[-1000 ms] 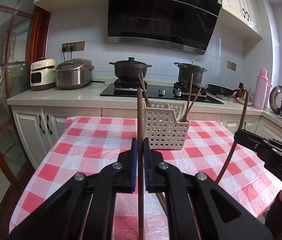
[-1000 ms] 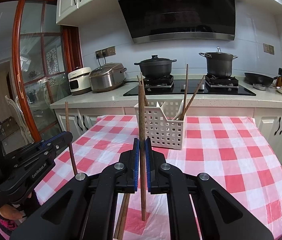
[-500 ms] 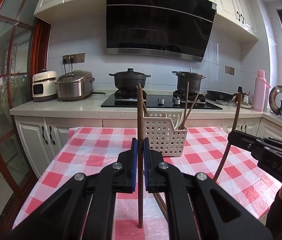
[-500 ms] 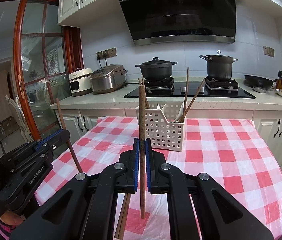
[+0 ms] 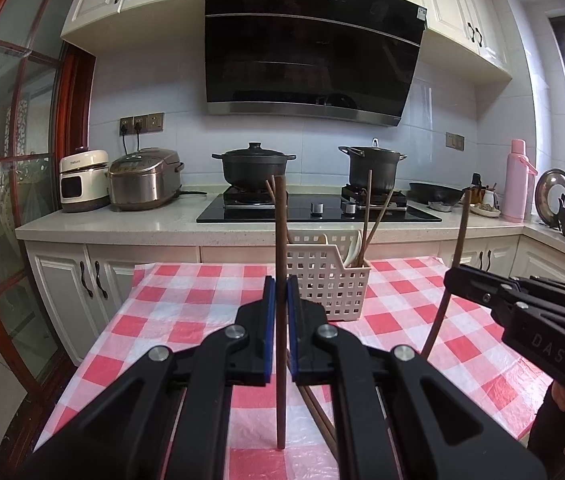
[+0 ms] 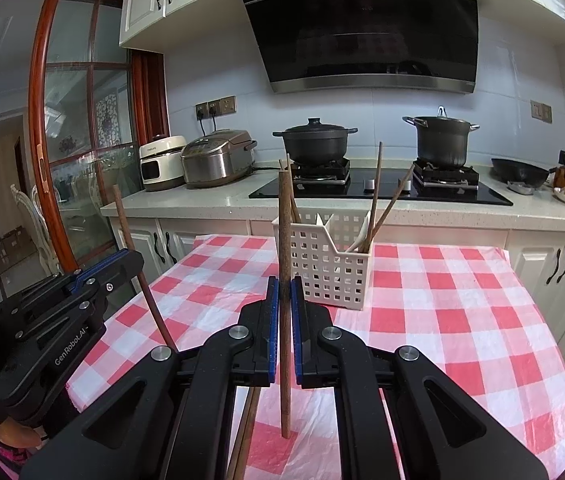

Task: Organize utensils
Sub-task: 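Lower both chopsticks tip-first into the white basket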

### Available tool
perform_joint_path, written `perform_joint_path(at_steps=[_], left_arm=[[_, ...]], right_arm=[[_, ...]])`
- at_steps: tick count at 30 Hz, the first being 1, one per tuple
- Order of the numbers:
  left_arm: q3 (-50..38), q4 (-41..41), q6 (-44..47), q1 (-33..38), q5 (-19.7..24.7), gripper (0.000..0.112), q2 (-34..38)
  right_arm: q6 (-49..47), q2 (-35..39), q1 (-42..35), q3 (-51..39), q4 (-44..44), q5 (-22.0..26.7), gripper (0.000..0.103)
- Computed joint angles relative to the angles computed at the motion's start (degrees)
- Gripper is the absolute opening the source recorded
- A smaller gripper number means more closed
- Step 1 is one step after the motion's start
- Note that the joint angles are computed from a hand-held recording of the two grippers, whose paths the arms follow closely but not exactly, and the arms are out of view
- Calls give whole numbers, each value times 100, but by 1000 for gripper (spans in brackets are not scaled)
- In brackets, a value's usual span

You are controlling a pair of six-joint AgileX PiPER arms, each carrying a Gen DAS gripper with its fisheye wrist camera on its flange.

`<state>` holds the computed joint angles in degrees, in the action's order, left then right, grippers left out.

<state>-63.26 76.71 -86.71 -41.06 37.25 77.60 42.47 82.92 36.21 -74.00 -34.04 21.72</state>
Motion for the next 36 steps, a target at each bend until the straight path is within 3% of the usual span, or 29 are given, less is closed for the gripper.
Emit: perform_joint_path(at_steps=[7, 17, 27, 36], left_arm=[[-318, -246, 398, 168, -260, 6, 130], [-1272, -1297, 1708, 706, -705, 6, 693], [-2709, -2366, 3101, 1119, -695, 6, 1456], [-4538, -4046, 5005, 1538, -298, 6, 2392]], right_arm=[[-393, 185, -140, -426, 187, 64, 6], [-1287, 736, -409, -1453, 710, 326, 6], [-2525, 1584, -896, -2976, 2118, 783, 6], [-3208, 2703, -1233, -5057, 2800, 1645, 6]])
